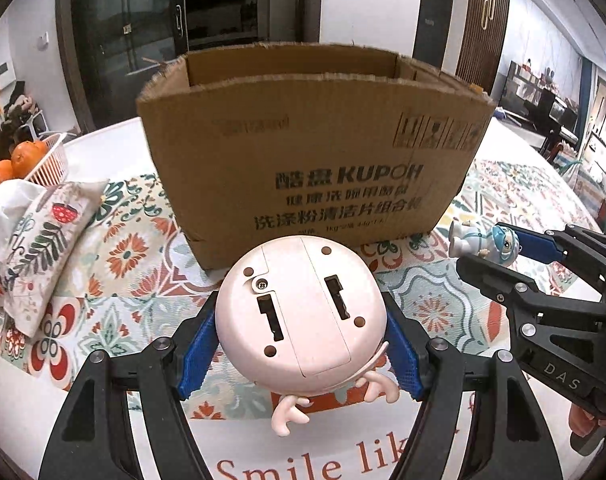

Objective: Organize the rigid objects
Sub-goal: 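Lift and carry the doll and figurine over the box with both tools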

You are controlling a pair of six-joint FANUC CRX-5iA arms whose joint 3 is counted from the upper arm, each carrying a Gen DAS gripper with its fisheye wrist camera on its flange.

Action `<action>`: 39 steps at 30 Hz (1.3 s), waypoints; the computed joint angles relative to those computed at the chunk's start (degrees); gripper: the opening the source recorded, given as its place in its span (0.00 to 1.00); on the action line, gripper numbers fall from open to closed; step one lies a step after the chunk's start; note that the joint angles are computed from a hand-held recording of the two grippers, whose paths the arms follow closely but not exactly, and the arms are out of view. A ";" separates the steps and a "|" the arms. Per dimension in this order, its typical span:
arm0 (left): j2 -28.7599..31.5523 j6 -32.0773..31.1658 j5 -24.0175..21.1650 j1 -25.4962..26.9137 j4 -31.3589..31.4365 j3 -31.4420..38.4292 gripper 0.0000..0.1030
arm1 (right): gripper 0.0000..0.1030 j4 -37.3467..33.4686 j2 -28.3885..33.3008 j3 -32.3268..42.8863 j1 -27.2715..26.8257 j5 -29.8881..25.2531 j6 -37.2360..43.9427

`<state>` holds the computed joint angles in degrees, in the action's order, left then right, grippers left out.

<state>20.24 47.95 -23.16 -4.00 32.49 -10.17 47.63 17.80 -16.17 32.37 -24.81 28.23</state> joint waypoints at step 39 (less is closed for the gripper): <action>-4.25 -11.90 1.68 1.01 12.19 5.27 0.72 | 0.43 26.90 -5.63 1.34 -2.13 0.45 -23.44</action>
